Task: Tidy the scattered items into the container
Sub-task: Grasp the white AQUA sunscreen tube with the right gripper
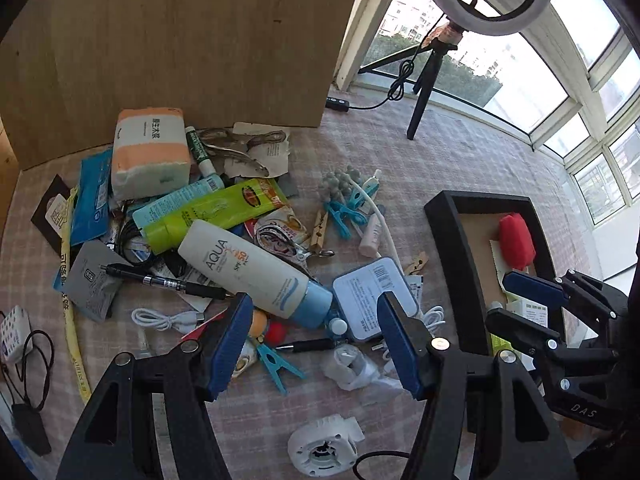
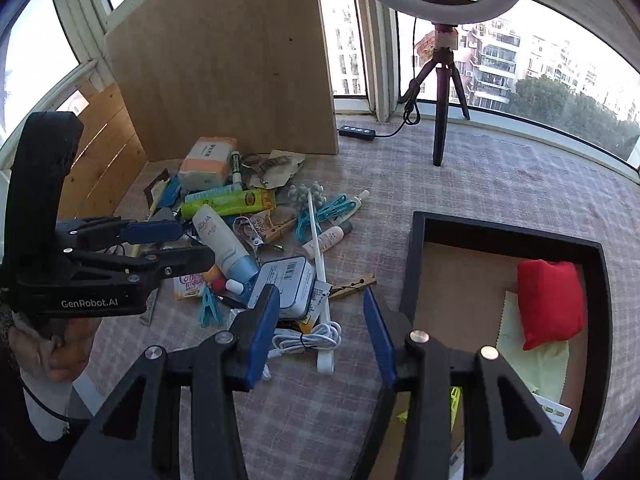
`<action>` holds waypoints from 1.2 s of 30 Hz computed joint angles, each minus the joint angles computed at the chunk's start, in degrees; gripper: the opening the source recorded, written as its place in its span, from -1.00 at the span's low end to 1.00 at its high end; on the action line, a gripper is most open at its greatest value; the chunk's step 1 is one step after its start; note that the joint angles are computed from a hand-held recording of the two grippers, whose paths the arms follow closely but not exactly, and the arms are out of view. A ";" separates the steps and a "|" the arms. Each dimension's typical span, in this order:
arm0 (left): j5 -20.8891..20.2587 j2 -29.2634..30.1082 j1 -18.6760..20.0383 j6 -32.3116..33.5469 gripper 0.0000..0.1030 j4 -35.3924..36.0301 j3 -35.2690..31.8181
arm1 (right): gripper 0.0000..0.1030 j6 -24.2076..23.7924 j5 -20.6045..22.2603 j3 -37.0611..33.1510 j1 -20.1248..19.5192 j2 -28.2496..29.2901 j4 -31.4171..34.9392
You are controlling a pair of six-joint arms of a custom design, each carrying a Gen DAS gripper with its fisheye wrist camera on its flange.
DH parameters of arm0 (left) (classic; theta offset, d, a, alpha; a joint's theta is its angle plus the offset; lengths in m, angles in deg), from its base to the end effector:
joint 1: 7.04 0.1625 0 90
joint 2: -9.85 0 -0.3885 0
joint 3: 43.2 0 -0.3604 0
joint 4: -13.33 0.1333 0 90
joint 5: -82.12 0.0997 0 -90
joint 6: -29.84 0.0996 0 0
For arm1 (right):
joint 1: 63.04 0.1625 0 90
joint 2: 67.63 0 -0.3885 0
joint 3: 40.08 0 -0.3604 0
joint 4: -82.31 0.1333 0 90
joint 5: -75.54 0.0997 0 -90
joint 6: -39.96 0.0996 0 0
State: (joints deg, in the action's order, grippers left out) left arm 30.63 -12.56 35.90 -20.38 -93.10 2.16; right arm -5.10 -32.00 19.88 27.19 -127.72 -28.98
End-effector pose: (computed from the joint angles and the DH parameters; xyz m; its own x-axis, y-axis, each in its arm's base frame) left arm -0.4389 -0.6752 0.0813 -0.8669 -0.1228 -0.4831 0.0955 0.9103 -0.4028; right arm 0.1060 -0.6812 0.4481 -0.6712 -0.5839 0.4567 -0.6779 0.7328 -0.0594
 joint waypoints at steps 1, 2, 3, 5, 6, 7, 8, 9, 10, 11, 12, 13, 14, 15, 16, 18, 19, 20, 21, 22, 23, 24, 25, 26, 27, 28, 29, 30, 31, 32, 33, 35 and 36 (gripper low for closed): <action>-0.22 -1.22 0.66 -1.50 0.19 -0.36 1.88 | -0.16 -0.87 -0.51 -0.18 0.70 0.99 1.13; -0.54 -2.19 1.26 -2.80 0.19 -0.88 3.46 | -0.16 -1.71 -0.94 -0.42 1.31 1.99 2.39; -1.18 -2.92 1.86 -3.81 0.19 -1.79 4.74 | -0.16 -2.55 -1.45 -0.42 1.88 2.91 3.27; -2.65 -4.02 3.05 -5.35 0.19 -4.22 6.91 | -0.16 -4.13 -2.90 0.03 2.95 4.64 3.89; -3.03 -4.23 3.50 -5.96 0.19 -5.18 7.57 | -0.17 -4.83 -3.70 0.24 3.40 5.51 3.92; -3.14 -4.23 3.83 -6.36 0.19 -5.83 7.89 | -0.17 -5.44 -4.37 0.24 3.77 6.42 4.25; -2.99 -4.12 4.08 -6.67 0.19 -6.16 7.99 | -0.17 -5.83 -5.04 -0.25 4.09 7.55 5.05; -2.93 -3.95 4.34 -6.99 0.19 -6.48 8.00 | -0.17 -6.06 -5.69 -0.81 4.33 8.64 5.67; -3.27 -3.81 4.72 -7.35 0.19 -6.87 8.01 | -0.18 -6.27 -6.25 -1.14 4.45 9.58 5.78; -3.97 -3.76 5.18 -7.74 0.19 -7.57 8.14 | -0.18 -6.35 -6.69 -1.56 4.50 10.52 5.91; -4.80 -3.74 5.62 -8.01 0.19 -8.58 8.44 | -0.18 -6.35 -6.97 -2.14 4.50 11.39 6.22; -5.62 -3.69 6.03 -8.18 0.19 -9.50 8.68 | -0.19 -6.32 -7.15 -2.94 4.43 12.30 6.66; -6.19 -3.55 6.37 -8.40 0.17 -10.00 8.68 | -0.19 -6.26 -7.30 -3.97 4.35 13.31 7.32; -6.54 -3.41 6.60 -8.55 0.16 -10.44 8.70 | -0.19 -6.16 -7.35 -4.84 4.26 14.14 7.96; -6.90 -3.25 6.80 -8.48 0.13 -11.03 8.70 | -0.19 -5.99 -7.26 -5.71 4.15 14.91 8.66; -7.39 -2.77 7.10 -8.27 0.13 -11.58 8.30 | -0.19 -5.20 -6.61 -7.52 3.85 16.27 10.73; -7.56 -2.46 7.21 -8.12 0.13 -11.66 7.96 | -0.20 -4.56 -6.04 -8.50 3.66 16.87 12.13; -7.79 -2.14 7.32 -7.80 0.13 -11.85 7.65 | -0.20 -4.05 -5.64 -9.28 3.51 17.37 13.24; -8.00 -1.81 7.42 -7.57 0.13 -11.80 7.24 | -0.20 -3.90 -5.63 -9.45 3.44 17.65 13.46; -8.14 -1.45 7.50 -7.38 0.13 -11.66 6.77 | -0.20 -4.01 -5.85 -9.14 3.42 17.75 12.97; -8.22 -1.10 7.57 -7.14 0.13 -11.67 6.35 | -0.20 -3.87 -5.89 -9.07 3.34 17.94 12.81; -8.32 -0.76 7.63 -6.85 0.13 -11.65 5.94 | -0.20 -3.25 -5.72 -9.64 3.21 18.38 13.54; -8.42 -0.41 7.68 -6.58 0.10 -11.46 5.49 | -0.20 -2.50 -5.51 -10.41 3.08 18.87 14.60; -8.45 -0.06 7.71 -6.41 0.05 -11.14 5.05 | -0.19 -2.11 -5.06 -10.81 2.95 19.12 15.11; -8.52 0.24 7.77 -6.27 0.03 -10.94 4.69 | -0.19 -1.91 -4.66 -11.13 2.88 19.29 15.44; -8.56 0.37 7.83 -6.16 0.00 -11.09 4.66 | -0.19 -1.67 -4.47 -11.52 2.86 19.49 15.79; -8.37 0.34 7.83 -6.11 -0.02 -11.53 4.92 | -0.19 -1.43 -4.35 -11.86 2.83 19.70 16.02; -8.22 0.32 7.84 -6.09 -0.05 -11.85 5.09 | -0.19 -1.17 -4.09 -12.20 2.76 19.90 16.30; -8.50 0.25 7.96 -6.12 -0.15 -12.04 5.21 | -0.15 -0.75 -3.64 -12.74 2.64 20.15 16.95; -9.21 0.21 8.18 -6.09 -0.17 -12.25 5.24 | -0.14 -0.15 -3.24 -13.30 2.50 20.45 17.60; -9.83 0.30 8.38 -5.98 -0.17 -12.49 5.14 | -0.11 0.61 -2.95 -13.96 2.35 20.86 18.30; -9.79 0.65 8.37 -5.79 -0.22 -12.14 4.61 | -0.06 2.09 -2.37 -14.99 1.97 21.69 19.58; -9.05 0.82 8.13 -5.65 -0.22 -11.60 4.29 | -0.05 2.53 -2.25 -14.80 1.84 21.79 19.52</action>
